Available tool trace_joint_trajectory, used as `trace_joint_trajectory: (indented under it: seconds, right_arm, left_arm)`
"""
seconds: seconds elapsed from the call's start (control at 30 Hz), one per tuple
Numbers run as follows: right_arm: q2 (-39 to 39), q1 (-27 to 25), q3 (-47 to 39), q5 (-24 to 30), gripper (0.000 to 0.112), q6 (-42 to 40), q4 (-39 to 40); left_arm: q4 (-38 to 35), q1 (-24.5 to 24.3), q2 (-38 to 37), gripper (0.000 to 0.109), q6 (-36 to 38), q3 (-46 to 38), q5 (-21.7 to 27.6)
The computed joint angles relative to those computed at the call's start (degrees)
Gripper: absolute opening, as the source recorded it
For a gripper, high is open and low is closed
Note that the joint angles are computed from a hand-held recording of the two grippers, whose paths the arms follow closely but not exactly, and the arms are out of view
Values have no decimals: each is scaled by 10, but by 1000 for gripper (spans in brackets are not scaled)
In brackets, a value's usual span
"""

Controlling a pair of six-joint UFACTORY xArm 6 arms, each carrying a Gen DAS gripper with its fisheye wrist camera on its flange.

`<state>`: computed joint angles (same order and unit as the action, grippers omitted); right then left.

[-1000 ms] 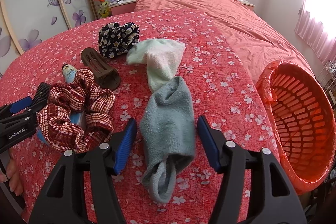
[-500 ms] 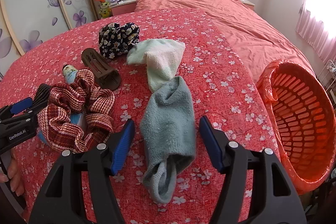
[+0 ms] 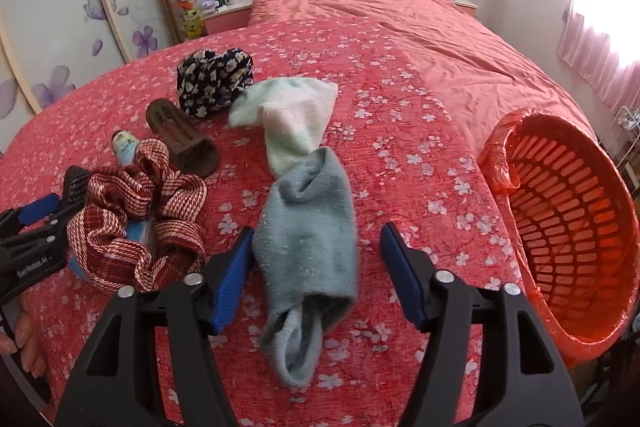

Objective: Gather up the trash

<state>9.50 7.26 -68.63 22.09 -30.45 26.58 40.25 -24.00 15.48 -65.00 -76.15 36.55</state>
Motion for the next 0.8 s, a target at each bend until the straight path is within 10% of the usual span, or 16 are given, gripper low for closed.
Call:
trace_joint_trajectory:
  seconds: [0.13, 0.27, 0.8]
  right_arm:
    - [-7, 4, 7, -3, 16, -20, 27]
    - [-23, 1, 13, 16, 8, -59, 89]
    - [-107, -48, 36, 42, 8, -220, 270]
  left_arm:
    - [10, -8, 2, 42, 20, 3, -21]
    - [15, -11, -8, 16, 17, 15, -34]
    - [85, -36, -117, 14, -72, 45, -24]
